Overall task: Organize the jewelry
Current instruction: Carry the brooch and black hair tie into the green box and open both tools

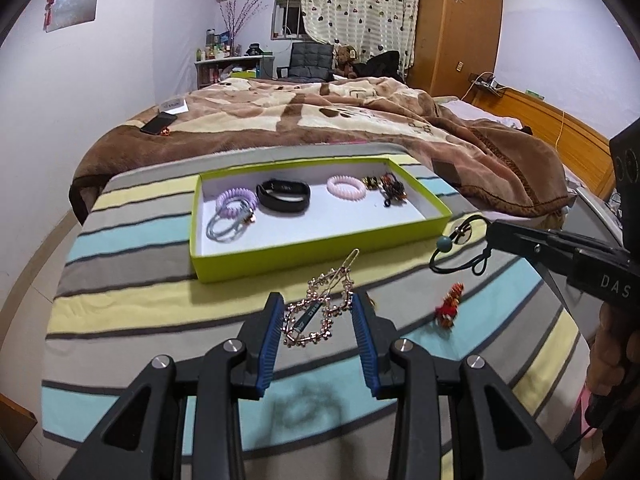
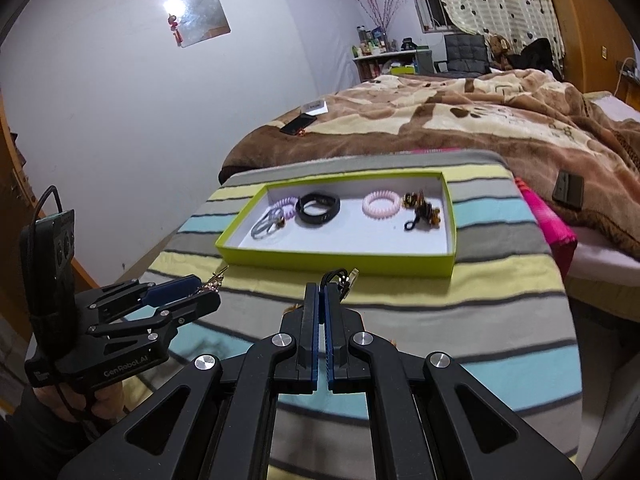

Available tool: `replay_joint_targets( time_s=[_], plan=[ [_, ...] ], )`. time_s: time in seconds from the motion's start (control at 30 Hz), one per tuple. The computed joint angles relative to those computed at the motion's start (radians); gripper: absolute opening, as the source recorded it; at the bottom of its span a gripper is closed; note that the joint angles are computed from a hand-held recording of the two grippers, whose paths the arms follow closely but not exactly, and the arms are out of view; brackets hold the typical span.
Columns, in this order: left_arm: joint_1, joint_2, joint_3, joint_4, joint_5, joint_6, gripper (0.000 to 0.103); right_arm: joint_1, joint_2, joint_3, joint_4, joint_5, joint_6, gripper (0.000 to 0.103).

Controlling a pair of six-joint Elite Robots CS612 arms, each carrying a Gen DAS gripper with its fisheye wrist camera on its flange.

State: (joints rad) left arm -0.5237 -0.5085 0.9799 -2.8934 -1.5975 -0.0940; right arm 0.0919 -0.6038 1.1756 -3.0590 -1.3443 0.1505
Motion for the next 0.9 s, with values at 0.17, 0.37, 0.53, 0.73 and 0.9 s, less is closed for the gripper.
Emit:
replay_joint_targets(
  time_s=[0.17,0.37,0.53,0.73,0.9],
  plan=[
    [0.002,0.018,-0.046,0.02,0.019,0.001,0.037,-0.005,0.016,-0.042,0.015,-0.002,-0.011,0.002],
    [0.007,0.055,-0.129,0.07,0.035,-0.001,0.037,-0.013,0.046,-0.104,0.049,0.003,-0.011,0.002],
    [0.01,0.095,-0.211,0.126,0.045,0.005,0.037,-0.018,0.079,-0.167,0.095,-0.003,-0.012,0.002],
    [0.013,0.151,-0.324,0.196,0.059,0.013,0.037,-0.02,0.125,-0.256,0.16,-0.007,-0.027,0.002],
    [0.017,0.201,-0.421,0.261,0.068,0.012,0.037,-0.02,0.168,-0.338,0.226,-0.016,-0.046,0.002]
  ],
)
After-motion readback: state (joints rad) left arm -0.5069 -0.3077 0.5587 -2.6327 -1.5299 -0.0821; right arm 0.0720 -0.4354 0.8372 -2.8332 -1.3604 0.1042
